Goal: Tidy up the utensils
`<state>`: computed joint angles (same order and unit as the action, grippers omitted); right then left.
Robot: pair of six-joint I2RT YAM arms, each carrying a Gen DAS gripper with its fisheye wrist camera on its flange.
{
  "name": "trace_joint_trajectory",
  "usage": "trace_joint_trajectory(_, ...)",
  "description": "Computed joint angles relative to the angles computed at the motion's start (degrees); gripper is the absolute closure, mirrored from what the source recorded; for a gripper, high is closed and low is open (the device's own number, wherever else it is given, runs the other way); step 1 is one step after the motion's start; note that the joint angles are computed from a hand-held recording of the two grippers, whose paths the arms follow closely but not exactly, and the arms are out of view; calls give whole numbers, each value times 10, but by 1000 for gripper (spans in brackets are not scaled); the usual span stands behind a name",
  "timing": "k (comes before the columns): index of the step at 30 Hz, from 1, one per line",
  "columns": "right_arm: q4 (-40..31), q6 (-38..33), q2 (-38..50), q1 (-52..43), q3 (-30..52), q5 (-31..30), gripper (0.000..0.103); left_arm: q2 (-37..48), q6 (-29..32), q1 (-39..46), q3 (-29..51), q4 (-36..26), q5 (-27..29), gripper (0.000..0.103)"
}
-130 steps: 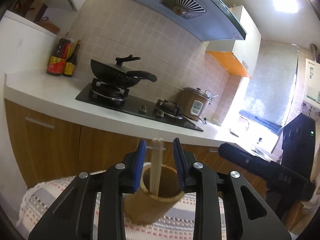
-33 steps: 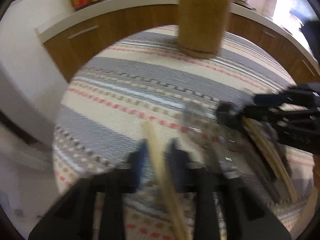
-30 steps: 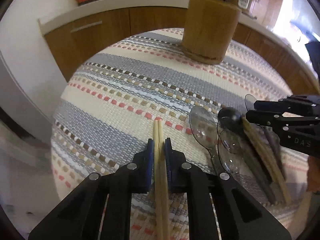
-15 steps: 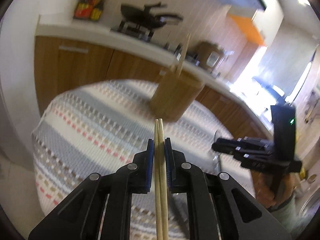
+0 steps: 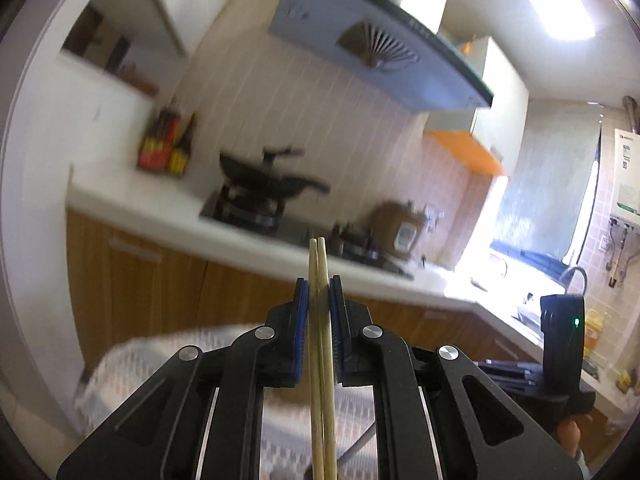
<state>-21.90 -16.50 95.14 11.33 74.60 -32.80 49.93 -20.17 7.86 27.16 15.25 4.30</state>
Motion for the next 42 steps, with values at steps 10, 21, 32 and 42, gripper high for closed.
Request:
trace_joint_trajectory(10, -92, -21, 111, 9, 72, -2, 60, 59, -3, 15, 21, 29, 11, 94)
trace_joint_trajectory(21, -190, 125, 292, 93, 213, 128, 56, 41, 8, 94, -14, 41, 82, 94)
trace_joint_trajectory(32, -174, 124, 268, 162, 188, 292, 91, 44, -7, 171, -39, 77, 171, 94)
trace_joint_trajectory(42, -165, 75, 207, 73, 121, 132, 103, 29, 0, 118, -30, 68, 128, 94)
